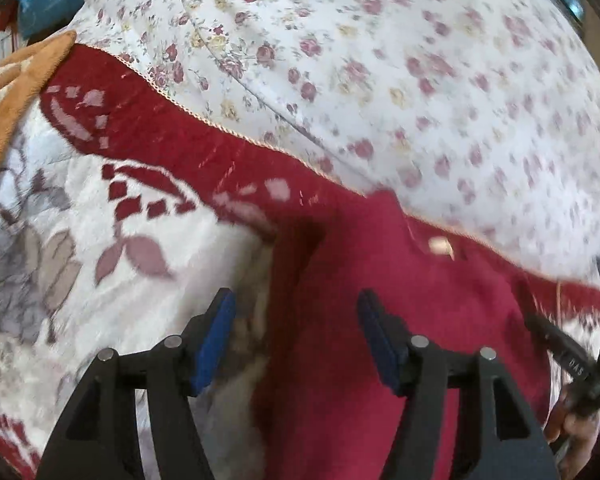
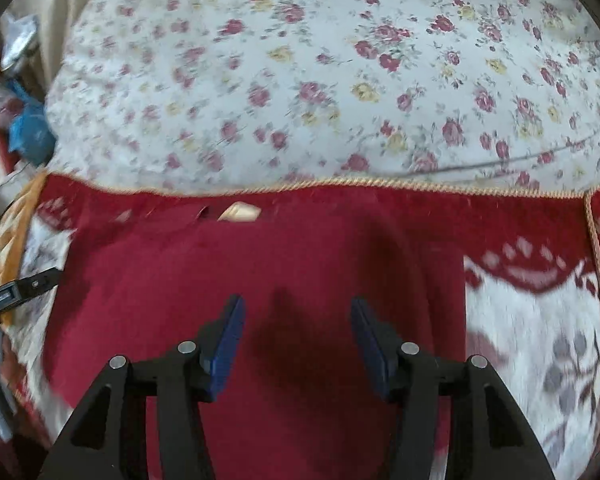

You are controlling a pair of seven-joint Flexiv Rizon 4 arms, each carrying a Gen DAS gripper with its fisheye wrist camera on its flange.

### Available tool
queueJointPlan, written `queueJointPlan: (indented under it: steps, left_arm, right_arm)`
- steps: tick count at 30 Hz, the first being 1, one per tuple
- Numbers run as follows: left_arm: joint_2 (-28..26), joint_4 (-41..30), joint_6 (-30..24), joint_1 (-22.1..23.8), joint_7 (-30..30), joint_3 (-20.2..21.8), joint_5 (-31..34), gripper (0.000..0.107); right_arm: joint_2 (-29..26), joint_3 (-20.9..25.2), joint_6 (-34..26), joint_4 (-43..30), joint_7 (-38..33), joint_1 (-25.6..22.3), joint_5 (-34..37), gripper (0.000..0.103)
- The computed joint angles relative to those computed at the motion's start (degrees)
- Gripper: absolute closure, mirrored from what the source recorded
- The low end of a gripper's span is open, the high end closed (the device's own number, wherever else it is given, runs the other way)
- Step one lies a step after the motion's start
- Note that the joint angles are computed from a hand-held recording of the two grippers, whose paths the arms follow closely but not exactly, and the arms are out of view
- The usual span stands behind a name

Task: Fold small clothes

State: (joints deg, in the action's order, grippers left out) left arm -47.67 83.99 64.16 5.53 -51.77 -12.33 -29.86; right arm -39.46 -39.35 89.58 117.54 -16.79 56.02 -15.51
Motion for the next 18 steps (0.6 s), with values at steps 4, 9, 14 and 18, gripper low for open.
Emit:
queueJointPlan:
  steps: [4,9,14,18]
  left_arm:
    - [-5.9,-9.8,-4.3,-6.0,-11.1,8.8,6.5,0.044]
    - [-8.6,-13.8,-5.5,-5.6,-14.1,8.7,10.3,0.027]
    - [-8.9,-14.0,-6.2,-4.4,-15.4,7.4,10.9,0.025]
    - [-6.5,-10.1,-2.0,-3.9,-14.7,6.6,11.3,0.025]
  right_arm:
    - [-2.2,4.3,-5.4,-5.4,0.3,-7.0,-1.8,0.043]
    - [-4.5,12.5,-9.2,-10.7,-0.1,-16.0,-4.4,0.042]
    - [-3.2,12.9,-10.3,-10.7,2.2,-16.7,-8.5,0.041]
    - [-0.5,8.6,-5.3,-7.6,6.5,-11.8,-13.3,0.036]
